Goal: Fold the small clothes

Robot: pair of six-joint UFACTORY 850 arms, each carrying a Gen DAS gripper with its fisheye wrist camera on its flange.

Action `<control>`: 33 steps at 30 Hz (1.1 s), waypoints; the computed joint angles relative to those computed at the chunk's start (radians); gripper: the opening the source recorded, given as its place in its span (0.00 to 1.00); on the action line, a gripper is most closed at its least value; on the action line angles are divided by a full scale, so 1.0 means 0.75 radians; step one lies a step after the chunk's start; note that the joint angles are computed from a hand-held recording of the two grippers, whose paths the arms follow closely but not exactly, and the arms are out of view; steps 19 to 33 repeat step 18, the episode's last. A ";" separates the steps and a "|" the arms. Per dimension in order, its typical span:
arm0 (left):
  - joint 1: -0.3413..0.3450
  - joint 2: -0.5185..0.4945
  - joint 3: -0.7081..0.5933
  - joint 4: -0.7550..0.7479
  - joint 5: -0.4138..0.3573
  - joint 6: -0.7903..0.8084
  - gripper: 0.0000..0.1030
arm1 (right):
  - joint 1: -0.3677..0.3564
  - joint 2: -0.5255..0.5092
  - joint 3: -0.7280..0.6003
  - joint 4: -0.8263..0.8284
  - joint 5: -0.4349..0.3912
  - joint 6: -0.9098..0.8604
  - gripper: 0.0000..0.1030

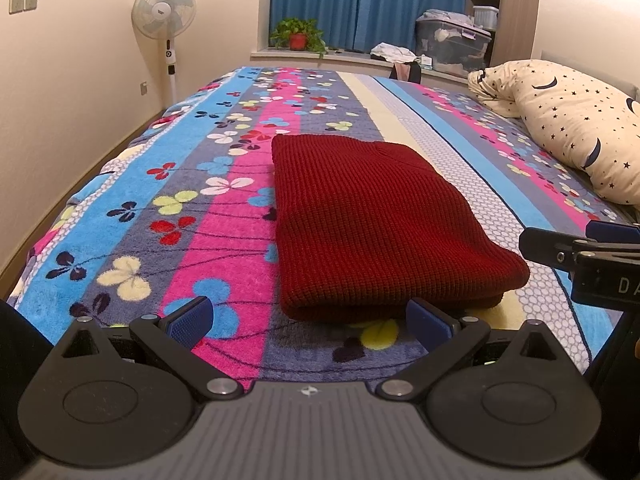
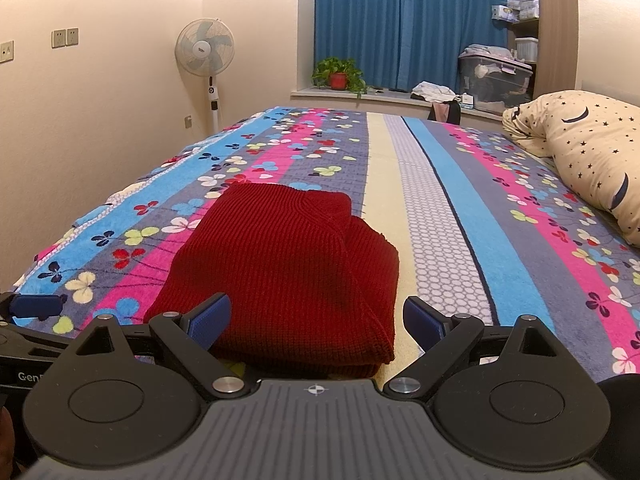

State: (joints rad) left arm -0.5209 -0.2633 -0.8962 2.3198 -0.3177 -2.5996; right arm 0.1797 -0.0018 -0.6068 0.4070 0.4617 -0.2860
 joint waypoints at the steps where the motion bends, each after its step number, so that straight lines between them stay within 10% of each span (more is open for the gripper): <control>1: 0.001 0.000 0.000 -0.001 0.001 0.001 1.00 | 0.000 0.000 0.000 0.001 0.000 -0.001 0.91; 33: 0.004 0.000 0.004 0.046 -0.008 -0.031 1.00 | 0.006 -0.004 -0.003 0.014 0.001 -0.013 0.91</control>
